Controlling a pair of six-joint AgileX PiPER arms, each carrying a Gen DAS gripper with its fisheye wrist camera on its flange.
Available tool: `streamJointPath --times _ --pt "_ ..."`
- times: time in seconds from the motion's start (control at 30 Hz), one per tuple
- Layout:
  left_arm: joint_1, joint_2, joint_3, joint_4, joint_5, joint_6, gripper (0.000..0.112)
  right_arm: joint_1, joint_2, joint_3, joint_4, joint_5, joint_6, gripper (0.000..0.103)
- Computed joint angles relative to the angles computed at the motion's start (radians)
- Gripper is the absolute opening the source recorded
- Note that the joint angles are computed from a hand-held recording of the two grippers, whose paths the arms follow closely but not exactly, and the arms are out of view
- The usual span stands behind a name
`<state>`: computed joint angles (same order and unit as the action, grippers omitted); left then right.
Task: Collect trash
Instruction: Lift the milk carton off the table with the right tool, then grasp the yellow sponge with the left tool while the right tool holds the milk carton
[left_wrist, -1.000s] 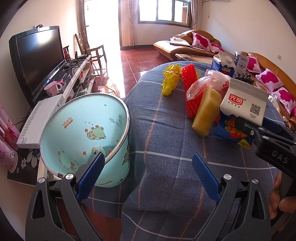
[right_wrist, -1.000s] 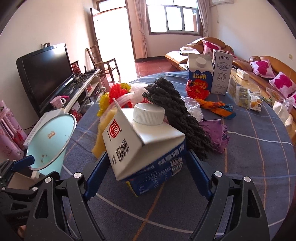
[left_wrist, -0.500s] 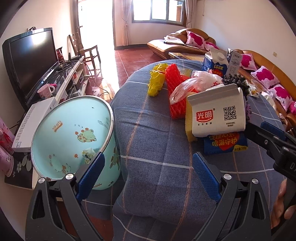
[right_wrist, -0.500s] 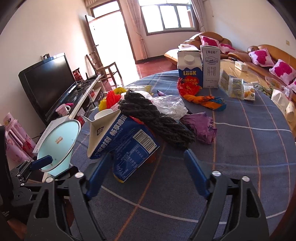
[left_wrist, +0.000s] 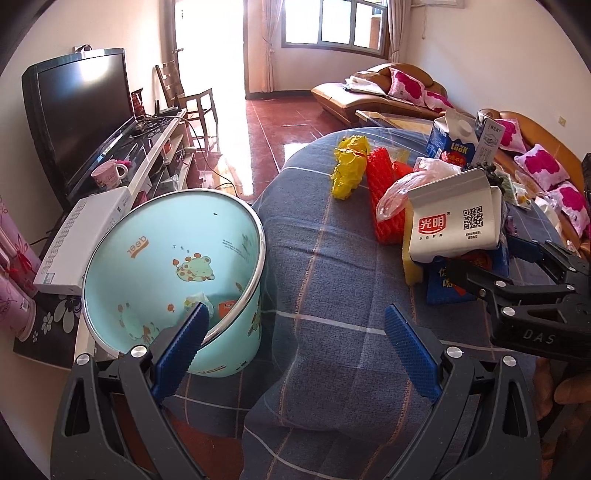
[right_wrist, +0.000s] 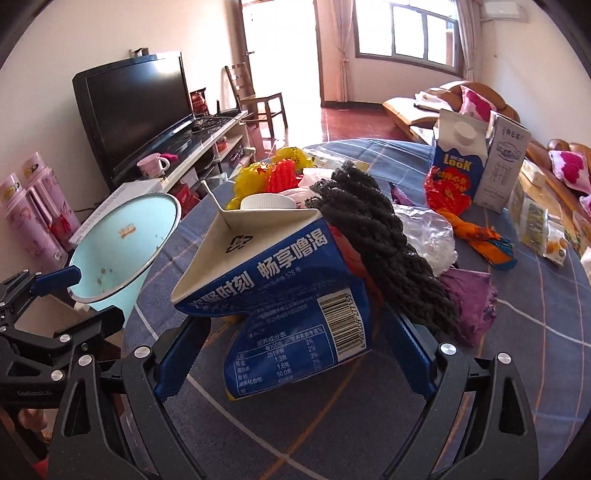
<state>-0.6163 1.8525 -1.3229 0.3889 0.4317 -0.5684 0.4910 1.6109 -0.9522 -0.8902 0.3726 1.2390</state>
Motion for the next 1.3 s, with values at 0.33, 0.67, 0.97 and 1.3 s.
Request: streamJointPath --times 0.33,0.67,0.97,1.3 --pt "-0.011 0.034 -0.032 -0.029 -0.001 0.032 0.093 0.064 -0.185 0.155 -0.292 -0.007 0.421 0.071" --pt "-0.067 0.155 -0.212 -0.063 0.021 0.094 0.092 0.047 -0.413 0.303 -0.391 0.242 0.639 0.071" --pt "-0.104 0.39 -0.574 -0.249 0.2 0.247 0.06 -0.028 -0.463 0.403 -0.389 0.348 0.74 0.072" --pt "-0.087 0.327 -0.454 -0.346 0.114 0.311 0.022 -0.004 -0.508 0.44 -0.426 0.348 0.815 0.072"
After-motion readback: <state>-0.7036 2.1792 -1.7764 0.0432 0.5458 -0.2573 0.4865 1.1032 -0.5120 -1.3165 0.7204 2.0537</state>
